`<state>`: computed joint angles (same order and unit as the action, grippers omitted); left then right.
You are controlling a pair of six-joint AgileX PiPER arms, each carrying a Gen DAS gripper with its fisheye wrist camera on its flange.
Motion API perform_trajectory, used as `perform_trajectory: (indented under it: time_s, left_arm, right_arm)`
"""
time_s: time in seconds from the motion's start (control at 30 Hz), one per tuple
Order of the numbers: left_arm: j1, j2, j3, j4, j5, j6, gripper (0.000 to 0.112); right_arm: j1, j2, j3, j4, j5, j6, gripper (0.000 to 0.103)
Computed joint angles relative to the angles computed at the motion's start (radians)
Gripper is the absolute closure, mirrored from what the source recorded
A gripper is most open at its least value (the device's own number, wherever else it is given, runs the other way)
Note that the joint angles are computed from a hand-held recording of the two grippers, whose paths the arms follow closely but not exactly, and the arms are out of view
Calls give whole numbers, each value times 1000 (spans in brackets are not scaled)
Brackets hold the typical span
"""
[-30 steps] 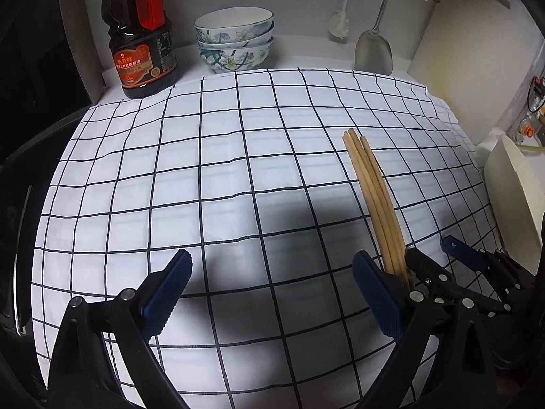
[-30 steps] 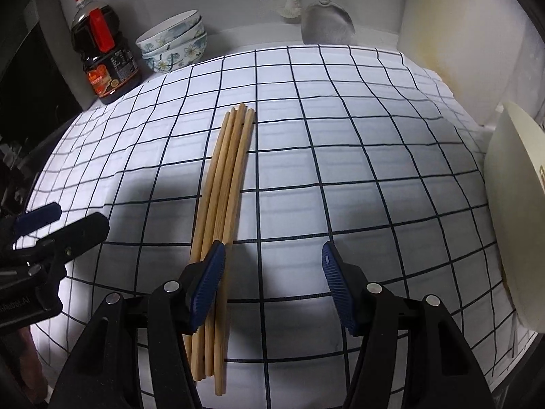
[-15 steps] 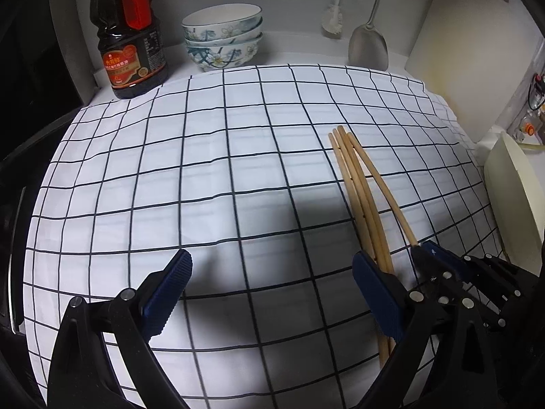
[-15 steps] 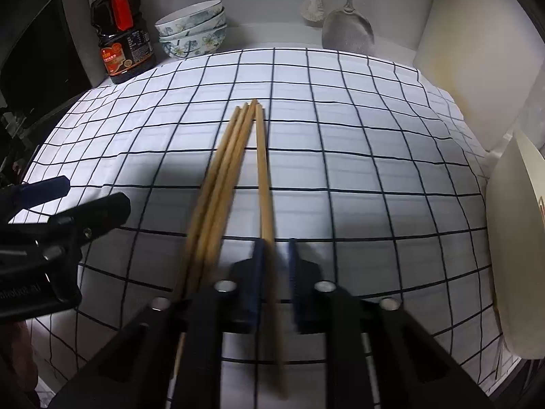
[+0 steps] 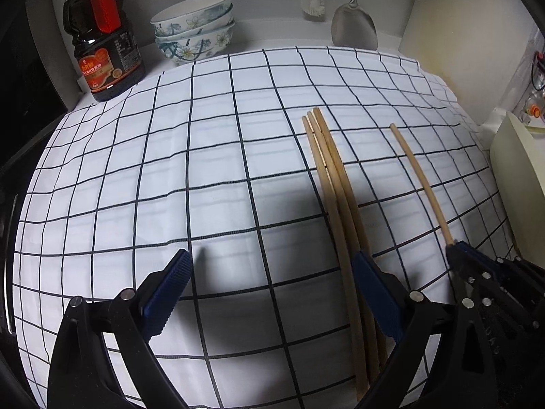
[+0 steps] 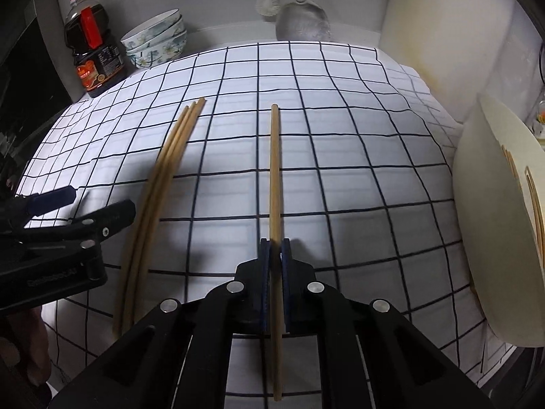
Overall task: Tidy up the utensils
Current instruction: 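Lower the left tool and close it on another chopstick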
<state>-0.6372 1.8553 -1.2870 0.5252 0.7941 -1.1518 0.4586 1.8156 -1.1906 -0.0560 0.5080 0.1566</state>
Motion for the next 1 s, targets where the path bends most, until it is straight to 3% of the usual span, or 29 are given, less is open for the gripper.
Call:
perform_trajectory:
  time_s: [0.33,0.4,0.47,0.57,0.77,0.83,0.9,0.93,1.0]
  left_arm:
    - [-3,48,-30,16,13,-19,18]
    - [-1,50,-32,23,12,-30,19]
    - [0,49,-30,33,9,-44,22]
    - [-3,42,-21,62,4,-72,33]
    - [-13,34,-27,66,-1,-60,66]
    - [-15,35,-34,61,-3,-47,84]
    - [-14,32,-35,47,-10,-30,99]
    - [-11,32,-36,38,-13,-21,105]
    - [-2,28,-35,12,-22,6,105]
  right_arm:
    - [-12,8,-10,26,1,-39,95]
    - [-10,14,-19,14,3,-31,92]
    - [-7,20,-26,6,4,-27,79]
    - [3,32,-39,-15,5,-21,71]
    - [2,51,-64,11,8,-61,71]
    - [2,49,-60,29,3,-86,78]
    - [11,48,-60,-2,3,-58,94]
    - [11,49,-61,3,4,-58,96]
    - [-1,49,-64,42,8,-88,97]
